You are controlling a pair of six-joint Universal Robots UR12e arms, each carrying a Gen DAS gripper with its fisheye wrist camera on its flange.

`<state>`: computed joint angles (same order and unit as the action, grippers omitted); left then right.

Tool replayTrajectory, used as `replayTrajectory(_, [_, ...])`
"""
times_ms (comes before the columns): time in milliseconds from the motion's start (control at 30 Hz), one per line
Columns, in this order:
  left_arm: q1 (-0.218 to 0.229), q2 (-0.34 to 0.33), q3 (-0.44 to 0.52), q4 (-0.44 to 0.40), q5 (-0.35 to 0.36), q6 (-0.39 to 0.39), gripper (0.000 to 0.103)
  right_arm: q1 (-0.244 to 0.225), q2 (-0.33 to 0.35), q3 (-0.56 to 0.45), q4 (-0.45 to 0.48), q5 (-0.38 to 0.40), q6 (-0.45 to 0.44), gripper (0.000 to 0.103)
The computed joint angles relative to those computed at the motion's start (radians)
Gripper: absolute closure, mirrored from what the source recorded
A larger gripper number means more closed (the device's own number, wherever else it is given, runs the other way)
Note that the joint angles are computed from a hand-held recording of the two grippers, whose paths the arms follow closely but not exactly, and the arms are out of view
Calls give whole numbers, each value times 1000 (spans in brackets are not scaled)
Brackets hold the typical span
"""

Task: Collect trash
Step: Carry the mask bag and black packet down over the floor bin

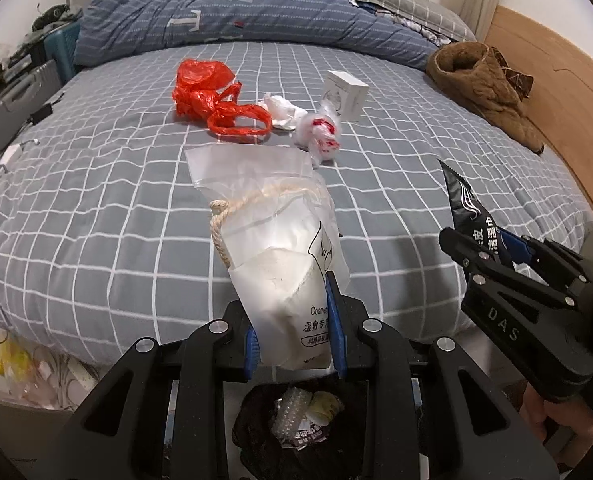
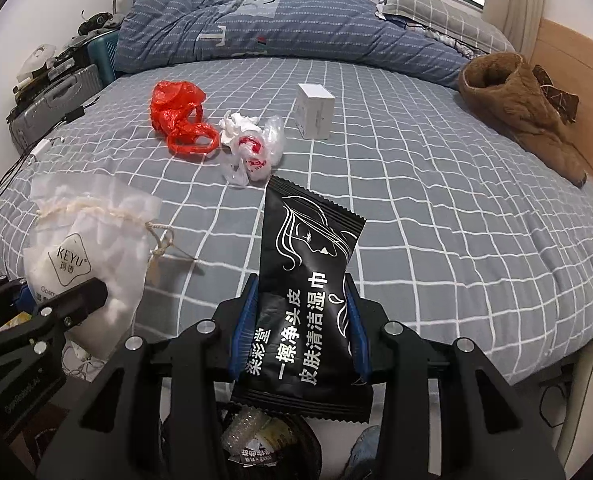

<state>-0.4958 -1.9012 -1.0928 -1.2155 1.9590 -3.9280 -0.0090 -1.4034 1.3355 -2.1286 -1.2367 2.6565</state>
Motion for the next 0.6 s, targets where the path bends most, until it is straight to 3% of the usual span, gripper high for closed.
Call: replayTrajectory(600, [-43, 38, -37, -48, 25, -73, 76, -43, -92, 89, 37, 32, -46, 65])
